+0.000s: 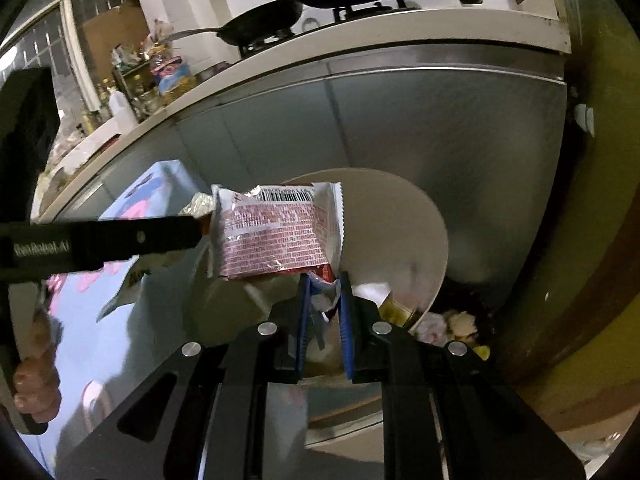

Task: Collect trash
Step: 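Drop the snack bag and wrapper into the beige bin by opening both grippers, then swing both open tools back toward the green can and milk carton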

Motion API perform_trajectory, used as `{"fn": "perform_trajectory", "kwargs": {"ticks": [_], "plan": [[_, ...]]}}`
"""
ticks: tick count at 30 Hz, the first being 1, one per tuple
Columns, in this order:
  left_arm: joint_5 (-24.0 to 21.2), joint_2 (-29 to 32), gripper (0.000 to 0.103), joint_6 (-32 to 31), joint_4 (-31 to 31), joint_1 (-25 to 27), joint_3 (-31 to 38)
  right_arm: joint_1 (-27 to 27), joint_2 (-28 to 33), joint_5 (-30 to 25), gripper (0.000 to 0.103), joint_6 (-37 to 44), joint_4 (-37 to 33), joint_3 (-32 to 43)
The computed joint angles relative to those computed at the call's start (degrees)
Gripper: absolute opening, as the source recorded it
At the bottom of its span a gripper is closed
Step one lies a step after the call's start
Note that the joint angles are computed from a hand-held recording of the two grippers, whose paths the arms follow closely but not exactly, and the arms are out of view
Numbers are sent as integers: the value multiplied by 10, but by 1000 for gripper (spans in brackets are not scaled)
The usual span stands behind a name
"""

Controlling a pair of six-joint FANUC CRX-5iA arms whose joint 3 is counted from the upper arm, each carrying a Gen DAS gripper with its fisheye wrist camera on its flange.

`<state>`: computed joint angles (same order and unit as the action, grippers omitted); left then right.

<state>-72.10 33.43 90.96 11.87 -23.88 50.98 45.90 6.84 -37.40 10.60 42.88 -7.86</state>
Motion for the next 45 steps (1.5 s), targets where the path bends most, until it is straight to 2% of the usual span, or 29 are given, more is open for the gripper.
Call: {"fn": "perform_trajectory", "kwargs": {"ticks": [1, 2, 4, 6, 8, 11, 14, 21, 31, 38, 45], "plan": [[-11, 17, 51, 8, -1, -1, 27, -4, 6, -4, 22, 10, -5, 8], [-20, 31, 51, 18, 1, -1, 50, -8, 12, -6, 35, 22, -12, 17], [-28, 49, 53, 42, 24, 6, 72, -10, 18, -11, 50, 14, 5, 20], [-10, 37, 68, 64, 40, 12, 47, -10, 15, -8, 54, -1, 23, 11], [23, 10, 72, 70, 51, 17, -1, -7, 9, -5, 55, -20, 35, 0], [34, -13, 72, 69, 51, 21, -34, 2, -4, 5, 55, -51, 48, -20], [63, -56, 71, 60, 45, 24, -96, 12, -18, 13, 55, -83, 63, -39], [120, -172, 71, 43, -30, 17, -224, 48, -47, 11, 55, -155, 95, -62], [140, -300, 71, 60, -138, 4, -329, 105, -82, -10, 55, -254, 153, -86], [149, -374, 73, 71, -157, 17, -393, 144, -88, -40, 58, -274, 158, -74], [159, -439, 75, 80, -171, 34, -446, 178, -80, -68, 58, -258, 138, -46]]}}
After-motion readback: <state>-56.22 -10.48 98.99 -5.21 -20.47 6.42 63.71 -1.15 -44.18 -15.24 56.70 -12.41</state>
